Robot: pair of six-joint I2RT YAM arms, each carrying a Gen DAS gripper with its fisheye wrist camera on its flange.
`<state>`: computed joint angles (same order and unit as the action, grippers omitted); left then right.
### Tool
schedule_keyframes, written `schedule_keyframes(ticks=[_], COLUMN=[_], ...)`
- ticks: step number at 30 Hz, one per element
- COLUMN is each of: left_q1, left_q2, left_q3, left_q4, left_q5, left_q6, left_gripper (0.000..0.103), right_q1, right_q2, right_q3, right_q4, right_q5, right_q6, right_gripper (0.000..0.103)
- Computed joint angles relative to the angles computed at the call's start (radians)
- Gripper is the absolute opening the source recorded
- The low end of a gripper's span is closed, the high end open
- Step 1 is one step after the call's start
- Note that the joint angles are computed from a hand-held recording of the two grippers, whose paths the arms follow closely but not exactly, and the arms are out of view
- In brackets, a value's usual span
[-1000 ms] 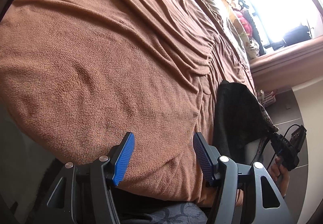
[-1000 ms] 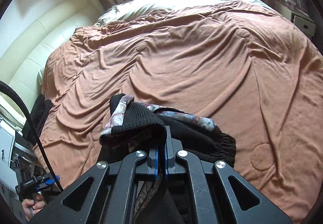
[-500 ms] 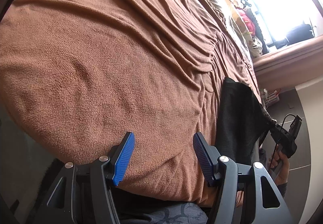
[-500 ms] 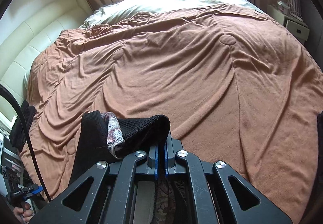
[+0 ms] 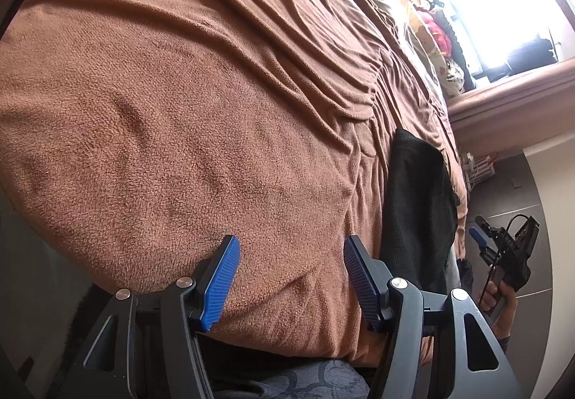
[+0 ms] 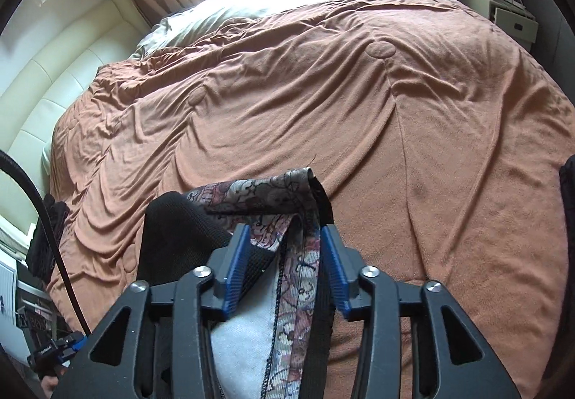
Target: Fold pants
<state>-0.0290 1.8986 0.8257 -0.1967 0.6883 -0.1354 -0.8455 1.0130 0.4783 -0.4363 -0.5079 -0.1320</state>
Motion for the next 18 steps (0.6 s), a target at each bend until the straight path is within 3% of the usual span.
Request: schedule_keyframes(ticks=[5,10,16,18], left_q1=[0.001,0.003,-0.009,-0.017], left_q2=[0.002,-0.001,0.007,0.005], left_q3=[0.0,0.003,0.016,0.016], left_q4=[-0.002,-0.005,-0.009,-0.004], left_q5=[0.002,0.0,-0.01,-0.016], left_q6=[0.003,0.008,0.001,-0.005], left_gripper=[0.062,0.062,0.062,0.062], right_q1=[-0.027,0.031,0.023,0.023], right_q2=[0.106,0.231,0.356,0.363], right_q3=[0.005,0.017,0.067,0.074], right_q4=[-0.048,0.013,0.064,0.077], right_q5=[-0.124,-0.088,-0.139,-0.137], right_q6=[-0.062,-0.069,-0.055,-0.055], right_gripper=[0.048,0.048,0.048,0.04])
